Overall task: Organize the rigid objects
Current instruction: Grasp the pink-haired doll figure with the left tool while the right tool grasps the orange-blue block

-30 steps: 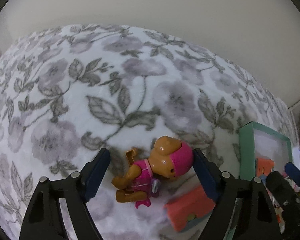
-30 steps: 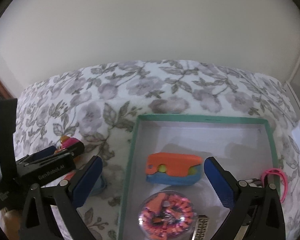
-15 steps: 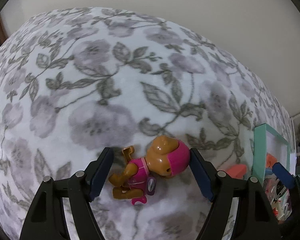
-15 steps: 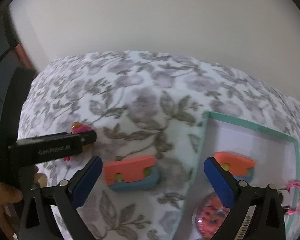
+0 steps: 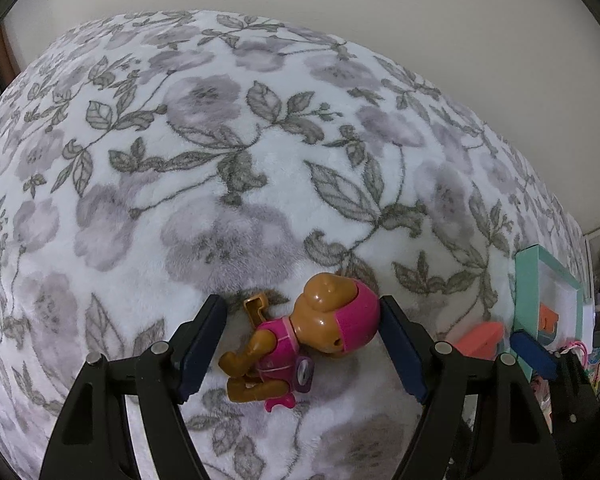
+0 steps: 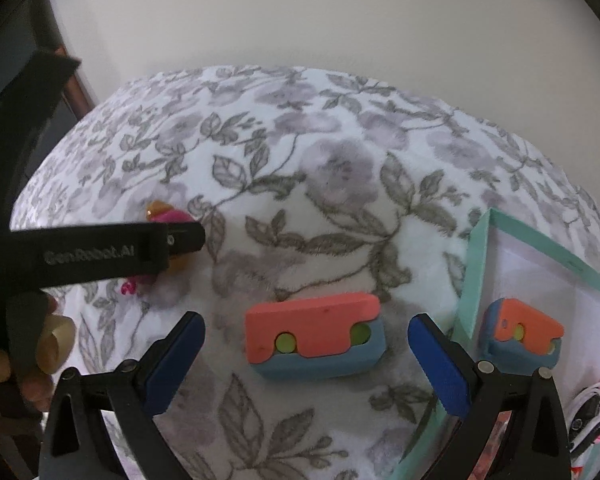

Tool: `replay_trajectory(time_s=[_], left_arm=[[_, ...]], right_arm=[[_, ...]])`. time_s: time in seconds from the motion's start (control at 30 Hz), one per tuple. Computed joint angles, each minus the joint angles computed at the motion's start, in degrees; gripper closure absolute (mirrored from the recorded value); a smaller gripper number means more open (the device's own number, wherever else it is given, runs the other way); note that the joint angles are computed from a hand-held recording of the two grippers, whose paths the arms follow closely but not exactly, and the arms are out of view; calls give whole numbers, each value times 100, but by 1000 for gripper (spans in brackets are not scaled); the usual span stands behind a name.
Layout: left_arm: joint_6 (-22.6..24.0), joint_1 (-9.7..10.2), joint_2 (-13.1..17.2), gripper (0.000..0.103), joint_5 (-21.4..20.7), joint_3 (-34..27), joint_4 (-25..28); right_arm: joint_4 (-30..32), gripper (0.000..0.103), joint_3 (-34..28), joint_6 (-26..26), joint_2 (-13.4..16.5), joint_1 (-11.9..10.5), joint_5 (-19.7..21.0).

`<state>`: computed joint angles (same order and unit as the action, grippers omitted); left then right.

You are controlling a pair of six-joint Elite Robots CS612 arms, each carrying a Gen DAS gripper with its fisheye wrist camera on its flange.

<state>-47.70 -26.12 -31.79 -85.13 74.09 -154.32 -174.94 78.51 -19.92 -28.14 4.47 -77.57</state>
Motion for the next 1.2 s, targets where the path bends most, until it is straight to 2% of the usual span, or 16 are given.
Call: replay_trajectory(time_s=[0.2,0.47,0.5,0.53,0.63,0.7,0.73,0.77,1.07,1.2], left_arm=[[68,-8,8,25,18,-36,77],[417,-97,47,25,245,-219,571],[445,-104,51,25,259,-232,605],[469,-110,56,25,267,-251,642],[536,-136,83,25,303,-320,740],[576,-164,106,33,404,-389,880],[591,-165,105,33,428,-394,915],[583,-167,96,36,411,-374,878],[413,-111,-32,36,152,-104,340],[402,-121,-140,36,232,0,134]], right_arm=[[76,0,-97,68,91,4,-105],[46,2,-145,13,121,69,-435],[27,7,-140,4,122,76,-467],[44,21,-136,-24,118,74,-433],[70,25,-121,31,103,66,-404],[36,29,-99,48,93,58,-380],[18,29,-92,57,90,55,-376],[26,29,-90,70,88,50,-361],[31,29,-58,115,62,31,-267],[-84,29,26,165,-13,1,-139]])
